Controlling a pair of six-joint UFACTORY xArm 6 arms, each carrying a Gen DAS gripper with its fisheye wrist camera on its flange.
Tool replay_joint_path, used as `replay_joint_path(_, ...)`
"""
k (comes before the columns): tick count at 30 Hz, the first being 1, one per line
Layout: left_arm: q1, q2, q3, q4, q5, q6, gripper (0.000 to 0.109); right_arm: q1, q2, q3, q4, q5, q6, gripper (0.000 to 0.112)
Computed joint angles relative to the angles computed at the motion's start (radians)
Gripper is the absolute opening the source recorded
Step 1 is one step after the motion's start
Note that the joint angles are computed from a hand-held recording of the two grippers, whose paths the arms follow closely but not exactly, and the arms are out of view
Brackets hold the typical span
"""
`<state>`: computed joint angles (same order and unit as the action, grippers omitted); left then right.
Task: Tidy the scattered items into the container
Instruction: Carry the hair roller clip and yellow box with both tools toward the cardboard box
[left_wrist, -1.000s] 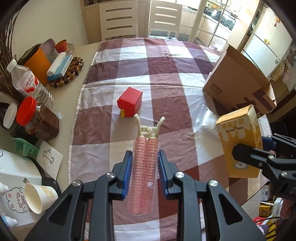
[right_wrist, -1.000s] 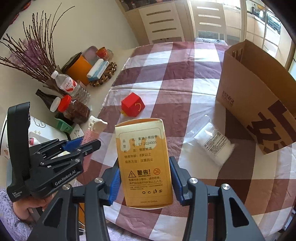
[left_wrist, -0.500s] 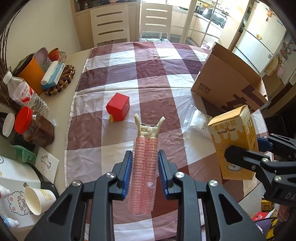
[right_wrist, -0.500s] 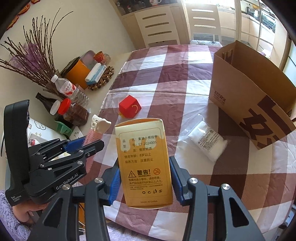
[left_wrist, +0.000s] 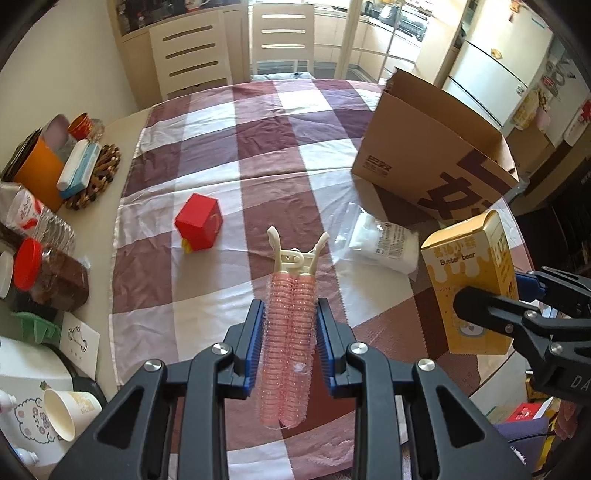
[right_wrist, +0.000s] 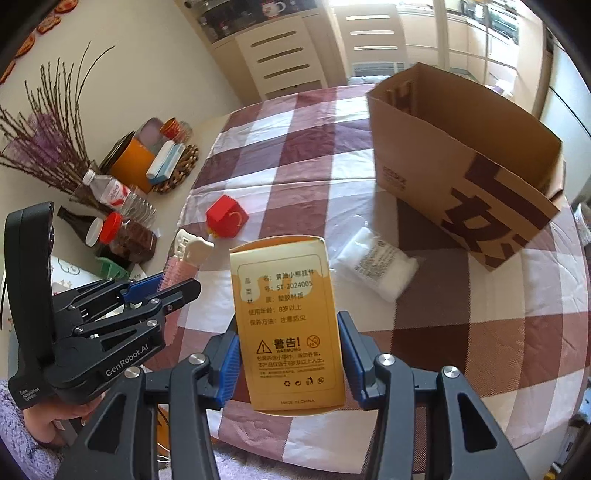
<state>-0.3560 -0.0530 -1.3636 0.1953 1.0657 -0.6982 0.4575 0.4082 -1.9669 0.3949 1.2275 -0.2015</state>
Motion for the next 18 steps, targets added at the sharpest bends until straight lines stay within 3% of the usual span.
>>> replay_joint_path(18, -0.045, 0.142, -0.159, -0.037, 0.011, 0.118, 0.028, -0.065, -0.082, 0.12, -0.031, -0.071, 0.062, 0.048)
